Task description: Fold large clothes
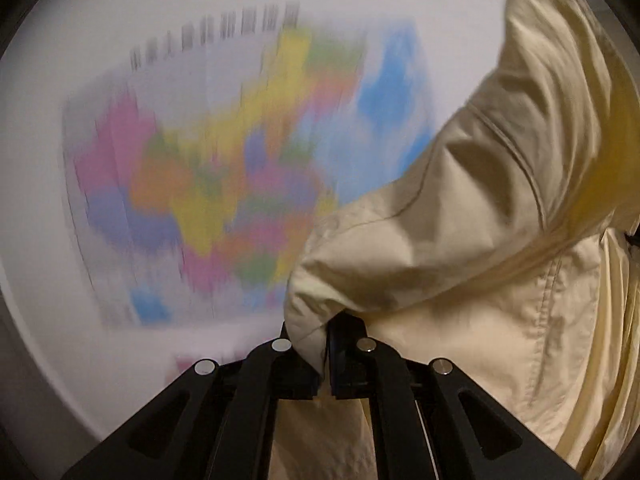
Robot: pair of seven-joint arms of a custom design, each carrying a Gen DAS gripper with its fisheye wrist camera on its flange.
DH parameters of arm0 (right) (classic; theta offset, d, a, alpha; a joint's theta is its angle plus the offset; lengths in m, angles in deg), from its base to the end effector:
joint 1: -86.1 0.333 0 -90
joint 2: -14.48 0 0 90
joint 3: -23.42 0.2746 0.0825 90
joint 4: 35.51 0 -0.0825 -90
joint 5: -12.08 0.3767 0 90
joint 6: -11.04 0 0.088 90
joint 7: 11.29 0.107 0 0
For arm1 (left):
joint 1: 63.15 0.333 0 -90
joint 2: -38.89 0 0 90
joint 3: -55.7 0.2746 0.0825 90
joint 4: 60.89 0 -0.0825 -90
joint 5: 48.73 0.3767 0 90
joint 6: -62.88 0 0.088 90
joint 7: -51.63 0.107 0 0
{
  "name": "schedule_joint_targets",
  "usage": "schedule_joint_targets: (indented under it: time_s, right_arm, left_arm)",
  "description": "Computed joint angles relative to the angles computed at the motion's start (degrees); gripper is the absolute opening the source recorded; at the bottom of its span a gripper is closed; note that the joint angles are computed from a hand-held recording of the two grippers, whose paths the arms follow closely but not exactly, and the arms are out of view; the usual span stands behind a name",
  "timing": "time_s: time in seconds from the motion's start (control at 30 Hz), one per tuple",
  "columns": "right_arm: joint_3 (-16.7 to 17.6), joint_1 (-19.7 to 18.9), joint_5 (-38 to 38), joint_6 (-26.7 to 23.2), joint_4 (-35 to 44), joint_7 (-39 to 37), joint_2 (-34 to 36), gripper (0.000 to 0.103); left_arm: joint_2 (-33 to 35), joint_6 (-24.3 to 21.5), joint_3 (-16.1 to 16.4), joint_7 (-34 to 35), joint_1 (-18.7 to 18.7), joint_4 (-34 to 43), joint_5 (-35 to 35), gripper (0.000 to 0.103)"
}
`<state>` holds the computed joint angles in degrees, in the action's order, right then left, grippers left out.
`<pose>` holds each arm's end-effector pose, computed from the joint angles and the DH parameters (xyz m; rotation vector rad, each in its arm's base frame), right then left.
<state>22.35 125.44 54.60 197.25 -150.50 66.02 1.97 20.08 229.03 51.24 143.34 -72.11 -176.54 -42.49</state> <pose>0.4481 0.2668 0.6682 -1.2663 1.1649 -0.3446 0.4880 -0.1304 0.7000 -1.1803 1.7146 -1.0295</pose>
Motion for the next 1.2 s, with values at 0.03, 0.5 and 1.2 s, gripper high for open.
schedule_joint_targets:
  time_s: [0.03,0.5,1.2]
  right_arm:
    - [1.12,-5.00,-7.85,-3.16,2.01,10.04,4.82,0.007]
    - [5.34,-19.82,-21.48,-22.81,29.43,30.48,35.20,0.008]
    - [8.56,-12.84,-56.61,-26.68,-10.16,56.86,2.88,0.096]
  left_arm:
    - [4.38,-2.05,-0.35,-1.80,0.86,2.70,1.57,0.002]
    - [43.41,-26.56,-4.74,-6.16,5.39,38.79,3.26,0.003]
    - [15.24,-7.81,-5.12,22.27,5.68,0.64,-20.58,0.080]
